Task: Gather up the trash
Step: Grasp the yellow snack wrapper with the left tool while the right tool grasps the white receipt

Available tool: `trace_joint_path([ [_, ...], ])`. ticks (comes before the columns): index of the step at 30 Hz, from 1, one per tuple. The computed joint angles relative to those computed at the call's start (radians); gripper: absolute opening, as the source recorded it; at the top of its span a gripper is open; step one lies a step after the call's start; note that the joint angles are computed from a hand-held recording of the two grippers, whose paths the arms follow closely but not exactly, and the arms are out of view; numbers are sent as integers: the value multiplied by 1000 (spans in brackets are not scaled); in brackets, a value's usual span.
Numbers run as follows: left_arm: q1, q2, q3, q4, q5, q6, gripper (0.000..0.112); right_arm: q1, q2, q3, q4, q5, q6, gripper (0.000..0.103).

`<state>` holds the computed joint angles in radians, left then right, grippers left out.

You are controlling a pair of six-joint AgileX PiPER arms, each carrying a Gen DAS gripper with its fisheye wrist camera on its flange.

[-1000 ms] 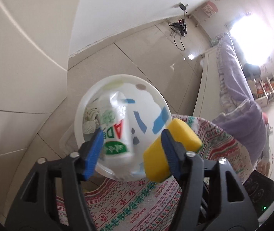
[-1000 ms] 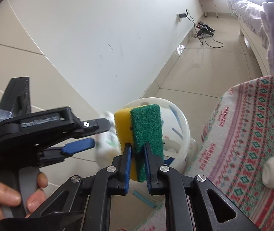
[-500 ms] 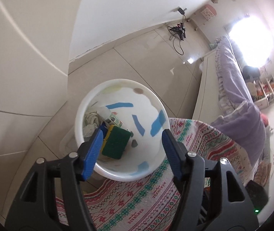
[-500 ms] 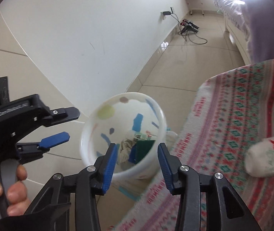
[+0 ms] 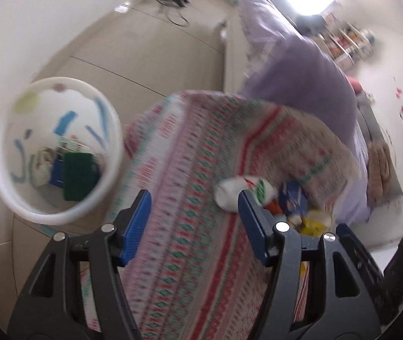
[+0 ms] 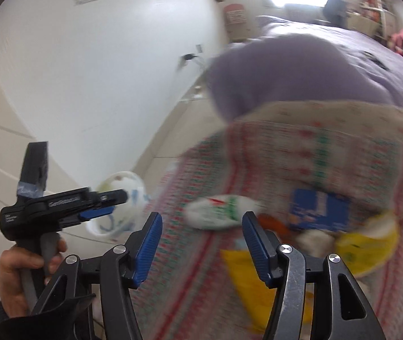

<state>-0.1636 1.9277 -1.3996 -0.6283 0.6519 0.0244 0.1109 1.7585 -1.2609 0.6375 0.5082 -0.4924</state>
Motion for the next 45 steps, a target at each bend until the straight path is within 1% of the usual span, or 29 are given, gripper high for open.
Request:
trace_joint_path([
  [2,-40,20,-24,-23,14,20,65,-101,-28,69,58,-9,-65,65],
  [3,-59,37,-46,-26,30,24,65,-141,-37,99,84,-23,-91,68],
  [4,-81,56,-65,-29,48,27,65,-189,-33,128,93,-48,-86,68],
  [6,-122,81,-81,-63,69,38,65,-252,6,121,42,-47,0,68],
  [9,-184,109,-99,-100,88,56,64,-320,53,86,7,-19,66,68],
  [11,-234,114,-108,-67,79,28,65,-349,62,82,-20,-30,97,68],
  [13,-284,112,-116,0,57,-18,64,-377,89,58,-22,6,110,69],
  [15,-322,115,-127,49,42,-48,64,-404,137,20,7,78,81,69],
  [17,-341,128,-142,85,38,-80,64,-422,165,-12,4,136,71,69],
  [18,-350,135,-149,108,36,-106,61,-426,180,-26,-8,152,76,69],
  [19,-355,144,-155,122,36,-123,52,-429,193,-33,-11,154,72,69],
  [20,-354,155,-166,119,45,-125,37,-432,198,-38,-18,156,72,69],
  [21,-346,160,-163,76,50,-94,34,-432,203,-41,-30,154,77,70],
  [22,-338,157,-152,28,43,-61,27,-430,206,-44,-51,153,85,71],
  [23,-334,154,-144,-6,38,-36,24,-431,202,-38,-72,147,89,71],
  [24,-324,143,-123,-71,33,20,22,-432,193,-26,-97,139,98,71],
  [25,-302,135,-99,-171,42,102,13,-435,188,-20,-110,135,102,71],
  [26,-280,128,-80,-247,60,160,11,-440,179,-4,-110,122,96,71],
  [28,-262,101,-33,-304,50,214,9,-467,150,28,-95,115,74,72],
  [31,-233,54,31,-369,45,289,6,-489,147,45,-62,130,40,73],
  [35,-203,-11,96,-464,34,403,5,-465,171,45,-60,160,41,73],
  [39,-170,-43,123,-513,46,457,5,-412,163,60,-104,144,72,73],
  [44,-92,-107,190,-587,67,538,5,-336,168,79,-223,100,201,73],
  [45,-93,-107,191,-603,55,548,5,-302,179,76,-249,84,231,60],
])
